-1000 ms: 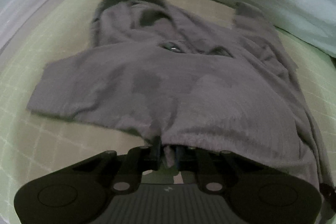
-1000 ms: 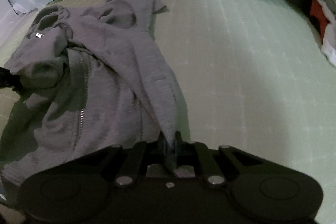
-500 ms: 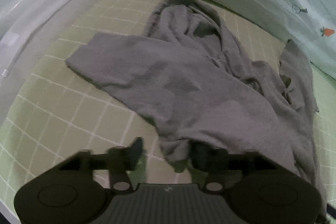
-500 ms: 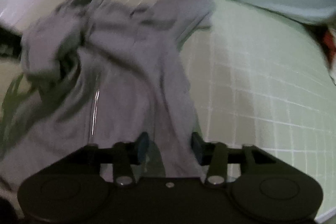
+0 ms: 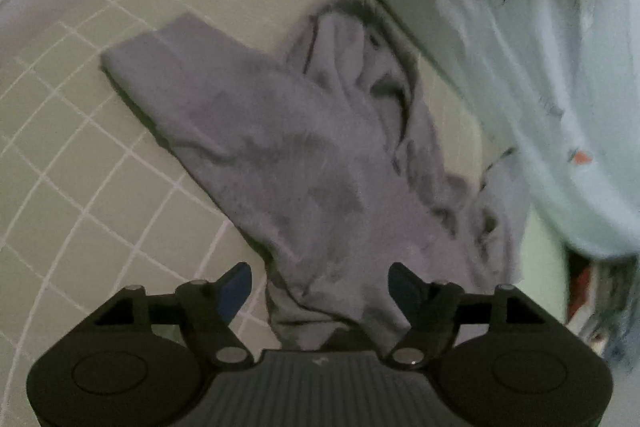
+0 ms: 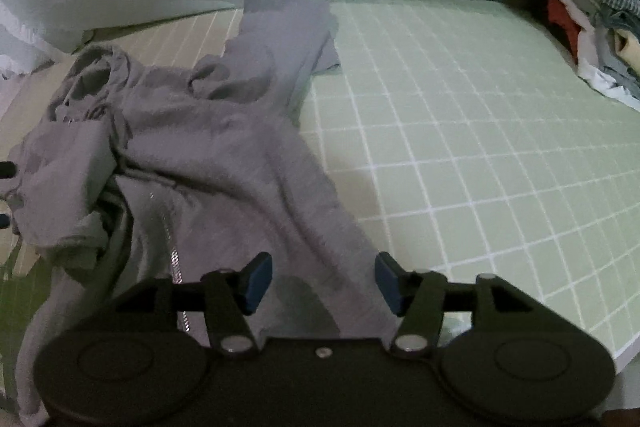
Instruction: Fold clothes
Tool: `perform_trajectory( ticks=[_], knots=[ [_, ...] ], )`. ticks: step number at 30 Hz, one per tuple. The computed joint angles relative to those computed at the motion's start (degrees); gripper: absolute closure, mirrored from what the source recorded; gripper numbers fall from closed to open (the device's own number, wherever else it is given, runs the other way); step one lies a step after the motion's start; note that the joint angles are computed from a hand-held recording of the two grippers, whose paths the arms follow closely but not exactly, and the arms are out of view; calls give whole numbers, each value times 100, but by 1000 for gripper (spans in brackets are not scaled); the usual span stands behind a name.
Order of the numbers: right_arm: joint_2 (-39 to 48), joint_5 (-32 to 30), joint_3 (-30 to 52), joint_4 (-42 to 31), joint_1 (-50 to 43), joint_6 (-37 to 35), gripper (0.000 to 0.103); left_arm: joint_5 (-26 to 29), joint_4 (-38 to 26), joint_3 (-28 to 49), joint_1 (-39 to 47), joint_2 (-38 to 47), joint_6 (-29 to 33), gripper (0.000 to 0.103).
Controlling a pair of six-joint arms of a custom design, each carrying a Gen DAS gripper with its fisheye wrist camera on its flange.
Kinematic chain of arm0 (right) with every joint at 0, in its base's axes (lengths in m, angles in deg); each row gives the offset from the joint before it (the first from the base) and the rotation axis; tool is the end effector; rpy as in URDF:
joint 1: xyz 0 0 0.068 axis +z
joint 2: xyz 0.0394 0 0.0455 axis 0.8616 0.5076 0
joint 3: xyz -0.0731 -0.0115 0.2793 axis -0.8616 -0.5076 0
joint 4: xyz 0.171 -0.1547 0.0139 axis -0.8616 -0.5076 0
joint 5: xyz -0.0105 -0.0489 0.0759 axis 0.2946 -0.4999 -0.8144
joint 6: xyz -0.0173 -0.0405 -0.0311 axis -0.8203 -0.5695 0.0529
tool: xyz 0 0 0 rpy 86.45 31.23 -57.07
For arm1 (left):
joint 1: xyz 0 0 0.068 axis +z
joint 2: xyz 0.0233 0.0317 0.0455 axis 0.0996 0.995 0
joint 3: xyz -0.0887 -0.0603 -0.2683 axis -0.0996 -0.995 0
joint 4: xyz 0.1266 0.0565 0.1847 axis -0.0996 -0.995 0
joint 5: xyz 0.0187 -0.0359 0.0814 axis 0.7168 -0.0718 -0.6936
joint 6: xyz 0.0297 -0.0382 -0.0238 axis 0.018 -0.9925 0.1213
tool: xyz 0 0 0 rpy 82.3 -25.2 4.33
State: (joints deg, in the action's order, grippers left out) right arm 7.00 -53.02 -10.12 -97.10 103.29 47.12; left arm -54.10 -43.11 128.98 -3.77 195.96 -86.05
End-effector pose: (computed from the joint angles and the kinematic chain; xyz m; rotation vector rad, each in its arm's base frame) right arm 0.2019 0.1677 0.2402 0.6625 2.4809 -0.1836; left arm 0.4278 -0.0874 0.2151 -0.0163 2.7088 -0.7532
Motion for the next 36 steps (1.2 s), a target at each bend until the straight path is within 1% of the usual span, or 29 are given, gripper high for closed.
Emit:
perform_trajectory(
  ticks=[2, 3, 4, 5, 6, 7, 9, 10, 12, 16, 19, 21, 23, 24, 25, 26, 27, 28, 29, 30, 31, 33, 34, 36],
  knots=[
    [93, 11, 123, -172, 108, 88, 43, -202, -66, 208, -124, 178, 146, 27],
    [142, 26, 184, -271, 178, 156, 42, -265, -100, 301, -166, 230, 244, 29],
    [185, 38, 235, -368, 250, 230, 42, -326, -131, 395, -206, 280, 348, 38],
    [228, 49, 287, -465, 320, 303, 42, -380, -159, 478, -230, 307, 485, 50],
    [275, 54, 335, -555, 382, 381, 42, -446, -233, 547, -229, 326, 599, 76],
    [305, 53, 355, -614, 421, 439, 42, -579, -324, 676, -231, 371, 652, 91],
    [343, 46, 352, -642, 459, 526, 42, -452, -216, 705, -73, 376, 547, 95],
    [358, 39, 355, -637, 462, 566, 42, -458, -63, 639, 22, 324, 376, 96],
    [385, 22, 364, -612, 447, 585, 41, -622, 141, 640, 203, 255, 268, 97],
    [405, -26, 307, -436, 376, 332, 41, -1373, 463, 898, 603, 220, 345, 98],
    [392, -56, 234, -275, 297, 139, 41, -1969, 394, 1404, 944, 412, 329, 98],
    [371, -57, 176, -169, 246, 63, 41, -2545, 380, 1543, 1066, 432, 213, 97],
    [310, -54, 85, -52, 179, -15, 41, -2945, 405, 1405, 1106, 282, 198, 92],
    [271, -50, 41, 9, 137, -60, 41, -3091, 456, 1259, 1103, 169, 179, 84],
    [232, -47, -3, 71, 95, -105, 41, -3205, 587, 966, 1064, -17, 191, 70],
    [181, -38, -63, 152, 42, -162, 40, -3267, 661, 754, 999, -154, 256, 62],
    [114, -19, -133, 237, -25, -229, 37, -3297, 736, 544, 890, -291, 311, 44],
    [43, 3, -203, 318, -98, -299, 35, -3290, 854, 296, 810, -457, 362, 33],
    [-28, 24, -271, 400, -172, -372, 29, -3267, 1029, -32, 700, -665, 381, 29],
    [-97, 60, -341, 484, -250, -454, 25, -3195, 1075, -239, 602, -822, 387, 22],
    [-198, 101, -444, 608, -349, -575, 19, -3118, 1106, -420, 498, -959, 388, 15],
    [-512, 44, -758, 1027, -591, -915, 0, -2871, 1089, -646, 258, -1084, 351, 10],
    [-674, -14, -916, 1246, -719, -1093, 0, -2767, 1065, -739, 127, -1133, 328, 10],
    [-982, -217, -1208, 1673, -1021, -1517, 0, -2787, 806, -795, -223, -1169, 228, 10]
  ],
)
